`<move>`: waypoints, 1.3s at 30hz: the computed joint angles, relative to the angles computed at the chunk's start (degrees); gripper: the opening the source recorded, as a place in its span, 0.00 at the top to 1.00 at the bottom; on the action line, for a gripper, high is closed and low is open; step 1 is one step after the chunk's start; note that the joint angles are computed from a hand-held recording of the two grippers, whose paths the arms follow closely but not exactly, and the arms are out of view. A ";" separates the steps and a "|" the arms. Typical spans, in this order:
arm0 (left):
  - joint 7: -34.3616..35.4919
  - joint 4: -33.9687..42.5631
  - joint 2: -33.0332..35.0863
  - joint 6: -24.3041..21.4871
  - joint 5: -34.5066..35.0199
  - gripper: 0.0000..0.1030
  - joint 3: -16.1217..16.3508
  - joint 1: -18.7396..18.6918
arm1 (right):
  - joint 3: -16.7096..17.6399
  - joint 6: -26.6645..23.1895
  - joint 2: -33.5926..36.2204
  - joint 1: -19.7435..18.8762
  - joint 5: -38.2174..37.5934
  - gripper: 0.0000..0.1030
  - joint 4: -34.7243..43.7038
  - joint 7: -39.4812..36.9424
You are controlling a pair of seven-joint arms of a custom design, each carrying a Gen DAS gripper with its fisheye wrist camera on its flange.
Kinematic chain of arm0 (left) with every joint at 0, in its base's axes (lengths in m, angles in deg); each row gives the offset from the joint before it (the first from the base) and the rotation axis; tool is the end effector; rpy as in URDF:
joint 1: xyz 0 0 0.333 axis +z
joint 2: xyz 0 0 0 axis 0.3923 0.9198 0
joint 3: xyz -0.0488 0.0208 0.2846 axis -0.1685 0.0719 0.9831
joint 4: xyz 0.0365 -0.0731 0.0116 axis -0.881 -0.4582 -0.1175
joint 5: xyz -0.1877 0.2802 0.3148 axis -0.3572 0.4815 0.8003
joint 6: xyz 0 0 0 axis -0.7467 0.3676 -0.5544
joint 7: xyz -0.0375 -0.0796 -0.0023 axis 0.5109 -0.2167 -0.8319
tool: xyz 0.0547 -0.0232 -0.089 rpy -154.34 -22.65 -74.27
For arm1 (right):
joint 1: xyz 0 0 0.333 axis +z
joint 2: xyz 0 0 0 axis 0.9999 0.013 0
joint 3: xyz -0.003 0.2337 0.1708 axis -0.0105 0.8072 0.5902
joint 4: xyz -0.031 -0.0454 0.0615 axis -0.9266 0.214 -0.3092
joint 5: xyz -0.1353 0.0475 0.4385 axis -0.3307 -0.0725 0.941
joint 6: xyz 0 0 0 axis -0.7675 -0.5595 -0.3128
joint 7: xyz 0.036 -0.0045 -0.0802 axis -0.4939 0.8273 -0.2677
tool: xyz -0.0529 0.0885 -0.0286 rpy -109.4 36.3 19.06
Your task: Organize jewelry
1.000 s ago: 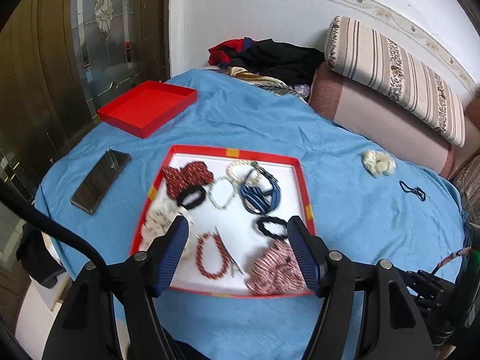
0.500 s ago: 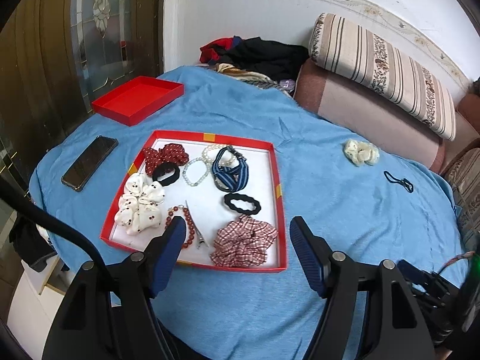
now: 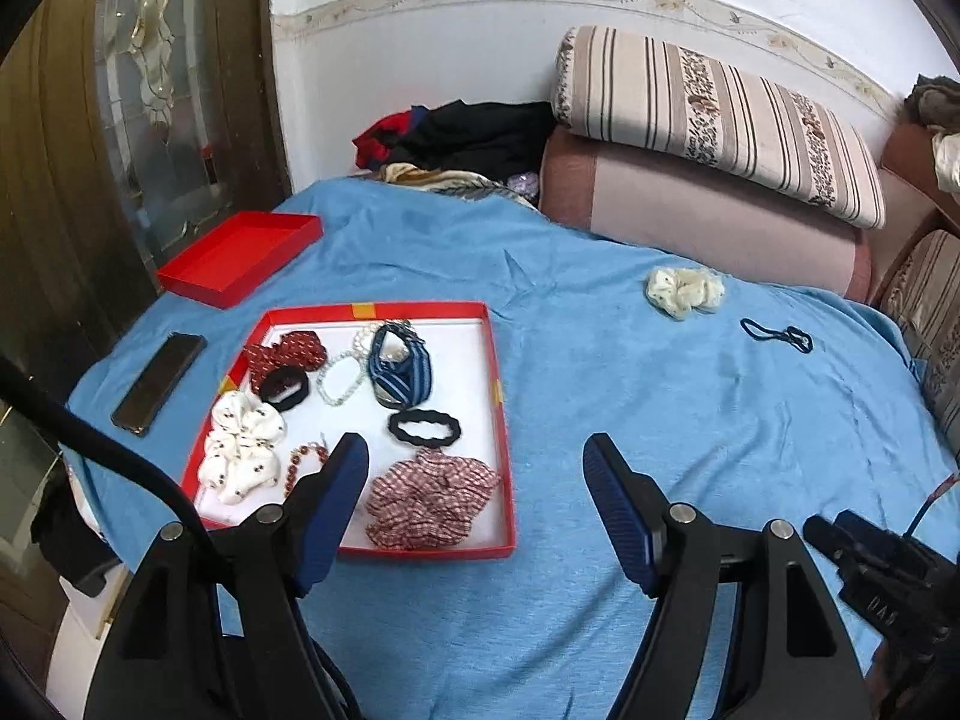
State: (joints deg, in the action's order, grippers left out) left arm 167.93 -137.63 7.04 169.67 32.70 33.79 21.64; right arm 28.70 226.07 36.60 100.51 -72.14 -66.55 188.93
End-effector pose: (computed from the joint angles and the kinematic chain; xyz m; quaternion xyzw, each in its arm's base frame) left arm 0.6568 -0.0777 0.5682 -0.5040 0.7583 -0.3401 0.2352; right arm 0.5533 0.1819 0.5233 -0.4566 0.8179 -0.2095 0.2805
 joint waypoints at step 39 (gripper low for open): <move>-8.12 0.39 2.47 2.07 6.61 0.21 2.41 6.14 | -1.53 -12.29 24.94 11.60 -5.96 0.40 30.80 -13.84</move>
